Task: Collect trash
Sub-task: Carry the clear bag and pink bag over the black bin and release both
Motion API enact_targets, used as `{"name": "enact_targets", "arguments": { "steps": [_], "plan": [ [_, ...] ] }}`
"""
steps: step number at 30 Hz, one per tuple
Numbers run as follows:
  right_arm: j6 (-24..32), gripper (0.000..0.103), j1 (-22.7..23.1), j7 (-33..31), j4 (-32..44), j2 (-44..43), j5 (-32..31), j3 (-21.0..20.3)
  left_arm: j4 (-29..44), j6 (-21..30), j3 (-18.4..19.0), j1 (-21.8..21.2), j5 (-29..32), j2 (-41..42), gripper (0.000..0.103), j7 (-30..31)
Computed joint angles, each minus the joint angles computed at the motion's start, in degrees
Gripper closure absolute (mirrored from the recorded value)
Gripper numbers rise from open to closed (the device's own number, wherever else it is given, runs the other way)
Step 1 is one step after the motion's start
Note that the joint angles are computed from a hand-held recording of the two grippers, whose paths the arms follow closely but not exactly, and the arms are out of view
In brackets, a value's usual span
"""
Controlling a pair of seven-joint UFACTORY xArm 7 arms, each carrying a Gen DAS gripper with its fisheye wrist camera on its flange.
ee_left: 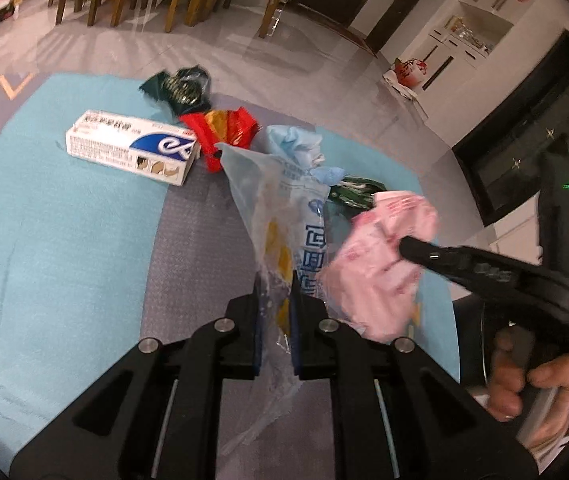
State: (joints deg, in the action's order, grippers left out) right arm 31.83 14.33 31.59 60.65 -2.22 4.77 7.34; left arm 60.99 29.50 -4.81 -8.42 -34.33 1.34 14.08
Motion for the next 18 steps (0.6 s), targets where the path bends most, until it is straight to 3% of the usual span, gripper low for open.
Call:
{"name": "enact_targets", "arguments": {
  "steps": [3, 8, 14, 18],
  "plan": [
    [-0.67, 0.089, -0.65, 0.72, -4.01, -6.43, 0.32, -0.38, -0.67, 0.5, -0.17, -0.56, -0.57, -2.49, 0.092, 0.8],
    [-0.7, 0.089, -5.18, 8.24, -9.12, -17.62, -10.22, 1.63, -0.43, -2.34, -1.4, -3.61, 2.43, -5.17, 0.092, -0.95],
    [1.02, 0.089, -13.57, 14.31, -13.44, -28.25, -19.43, 4.19, 3.27, -3.32, -2.97, -8.06, 0.47, -4.35, 0.092, -1.6],
    [0.03, 0.089, -15.87, 14.21, -17.67, -34.69, -18.2, 0.73, 6.68, -4.2, -5.24, -11.0, 3.12, -2.16, 0.092, -4.01]
  ]
}}
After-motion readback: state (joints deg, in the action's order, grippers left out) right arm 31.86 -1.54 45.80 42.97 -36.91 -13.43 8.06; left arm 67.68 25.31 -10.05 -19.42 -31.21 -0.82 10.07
